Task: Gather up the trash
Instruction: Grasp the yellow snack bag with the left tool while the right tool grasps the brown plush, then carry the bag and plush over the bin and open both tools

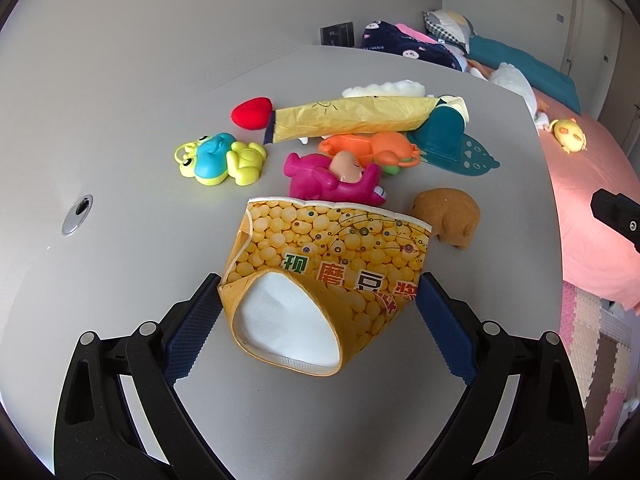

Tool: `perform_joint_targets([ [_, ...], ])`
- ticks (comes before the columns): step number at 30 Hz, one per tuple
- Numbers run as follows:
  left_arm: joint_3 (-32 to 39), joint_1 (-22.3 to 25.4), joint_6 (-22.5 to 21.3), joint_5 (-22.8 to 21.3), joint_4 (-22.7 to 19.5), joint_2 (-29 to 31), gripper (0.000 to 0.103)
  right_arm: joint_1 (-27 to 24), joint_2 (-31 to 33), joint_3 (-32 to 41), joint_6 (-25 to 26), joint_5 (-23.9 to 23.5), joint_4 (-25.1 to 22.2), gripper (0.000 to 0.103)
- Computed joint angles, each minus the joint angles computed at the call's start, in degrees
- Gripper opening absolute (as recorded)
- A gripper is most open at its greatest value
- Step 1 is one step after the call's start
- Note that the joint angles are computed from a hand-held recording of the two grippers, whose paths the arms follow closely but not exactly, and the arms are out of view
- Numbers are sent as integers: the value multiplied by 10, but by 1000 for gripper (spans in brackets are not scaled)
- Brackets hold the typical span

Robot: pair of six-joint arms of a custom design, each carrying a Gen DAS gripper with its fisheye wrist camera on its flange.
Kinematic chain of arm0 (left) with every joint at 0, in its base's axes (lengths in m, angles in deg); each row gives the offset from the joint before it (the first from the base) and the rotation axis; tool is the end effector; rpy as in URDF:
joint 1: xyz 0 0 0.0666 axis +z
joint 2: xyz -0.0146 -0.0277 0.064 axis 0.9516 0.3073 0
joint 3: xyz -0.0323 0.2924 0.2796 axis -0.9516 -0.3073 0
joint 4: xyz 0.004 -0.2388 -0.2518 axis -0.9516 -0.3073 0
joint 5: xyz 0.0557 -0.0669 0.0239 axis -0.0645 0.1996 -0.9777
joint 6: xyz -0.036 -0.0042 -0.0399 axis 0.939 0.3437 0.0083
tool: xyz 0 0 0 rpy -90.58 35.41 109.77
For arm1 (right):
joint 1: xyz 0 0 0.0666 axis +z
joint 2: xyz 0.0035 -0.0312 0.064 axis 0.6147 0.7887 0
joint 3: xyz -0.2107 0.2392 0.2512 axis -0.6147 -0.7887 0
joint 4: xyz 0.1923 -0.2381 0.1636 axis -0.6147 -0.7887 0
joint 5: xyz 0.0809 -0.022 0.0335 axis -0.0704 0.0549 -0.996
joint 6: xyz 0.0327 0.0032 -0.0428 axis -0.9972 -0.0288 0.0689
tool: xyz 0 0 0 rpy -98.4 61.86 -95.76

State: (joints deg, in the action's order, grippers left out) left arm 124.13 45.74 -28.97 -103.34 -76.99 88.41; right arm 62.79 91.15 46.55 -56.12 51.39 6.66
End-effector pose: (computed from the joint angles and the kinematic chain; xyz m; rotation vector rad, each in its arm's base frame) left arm 0.6226 -0.2983 0.2684 0.1638 2.4494 0.0390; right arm 0.6257 0.2811 0.2714 0.1069 2.3085 0.2038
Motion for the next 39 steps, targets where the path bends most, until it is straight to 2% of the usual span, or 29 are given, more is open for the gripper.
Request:
perform_joint_targets([
  [11, -64, 31, 8, -12, 33, -48, 92, 27, 69, 113, 30, -45, -54, 80],
  [15, -75, 44, 16, -9, 38, -57, 92, 37, 106, 182, 62, -46, -105, 80],
  [17, -78, 50, 22, -9, 40, -60, 92, 40, 126, 223, 76, -51, -133, 77],
  [19, -81, 54, 28, -4, 42, -63, 92, 42, 149, 269, 84, -57, -167, 67],
  [25, -85, 62, 34, 2, 43, -66, 92, 47, 215, 397, 93, -47, -257, 64],
  [29, -84, 63, 34, 6, 41, -64, 92, 48, 259, 482, 100, -56, -326, 46],
  [30, -84, 62, 34, 6, 42, -65, 92, 49, 253, 467, 101, -53, -314, 42],
  [39, -91, 58, 36, 3, 50, -70, 92, 49, 200, 365, 90, -53, -253, 41],
])
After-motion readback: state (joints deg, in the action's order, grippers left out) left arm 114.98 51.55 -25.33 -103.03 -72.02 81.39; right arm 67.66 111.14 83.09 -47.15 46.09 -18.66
